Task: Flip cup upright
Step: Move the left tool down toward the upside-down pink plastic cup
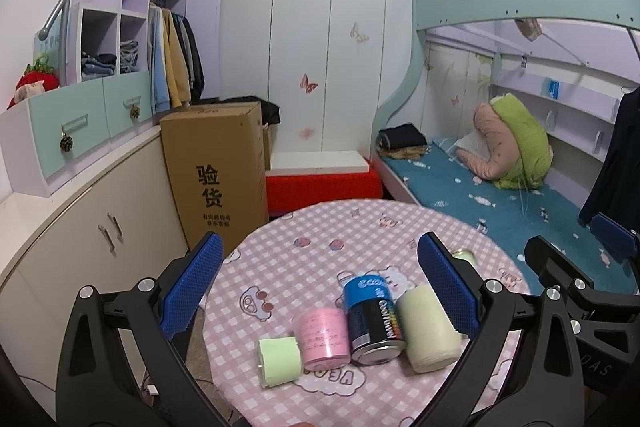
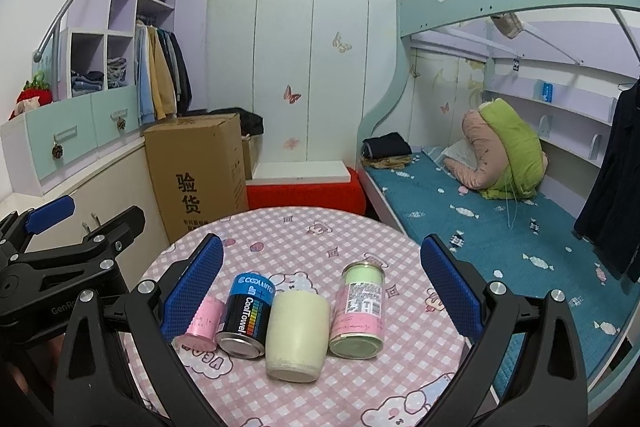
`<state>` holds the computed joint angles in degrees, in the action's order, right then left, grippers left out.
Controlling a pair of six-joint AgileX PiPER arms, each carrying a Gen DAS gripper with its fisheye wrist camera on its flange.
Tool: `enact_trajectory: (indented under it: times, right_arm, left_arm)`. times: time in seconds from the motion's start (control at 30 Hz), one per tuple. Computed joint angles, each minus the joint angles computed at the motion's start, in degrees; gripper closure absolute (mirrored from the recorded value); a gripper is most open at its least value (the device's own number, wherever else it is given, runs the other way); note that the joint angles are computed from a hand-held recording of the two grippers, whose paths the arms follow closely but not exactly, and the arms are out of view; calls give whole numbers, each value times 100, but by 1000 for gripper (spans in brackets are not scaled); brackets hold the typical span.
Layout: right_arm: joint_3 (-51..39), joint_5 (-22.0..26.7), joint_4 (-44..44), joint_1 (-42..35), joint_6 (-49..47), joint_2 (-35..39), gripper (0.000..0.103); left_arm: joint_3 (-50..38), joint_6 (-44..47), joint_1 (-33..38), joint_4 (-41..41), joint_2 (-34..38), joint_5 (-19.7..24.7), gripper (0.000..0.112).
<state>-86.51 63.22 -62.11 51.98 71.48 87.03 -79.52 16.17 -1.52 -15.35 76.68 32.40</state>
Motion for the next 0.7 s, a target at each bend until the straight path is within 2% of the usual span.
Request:
enact_trajectory:
  times: [0.17,0.27,0.4,0.5,0.7]
  right_arm:
    - [-149,-263,390,-230,-261,325,8]
    - [-286,-451,700,-383,-464,594,8]
    - [-621,-608,1201,-563,-912,1092,8]
    - [-832,-710,1490,-669,-1154,1425,8]
    - [-1290,-724,1972,-878,-1655,1935,8]
  left_arm:
    - [95,152,174,-55,269,-58,14]
    - [50,325,383,-229,541,98,14]
    - [-216,629,805,-717,1123,626,14]
    - [-454,422,992,-669,1621,978,14]
    - [-801,252,1168,-540,2388,1345,14]
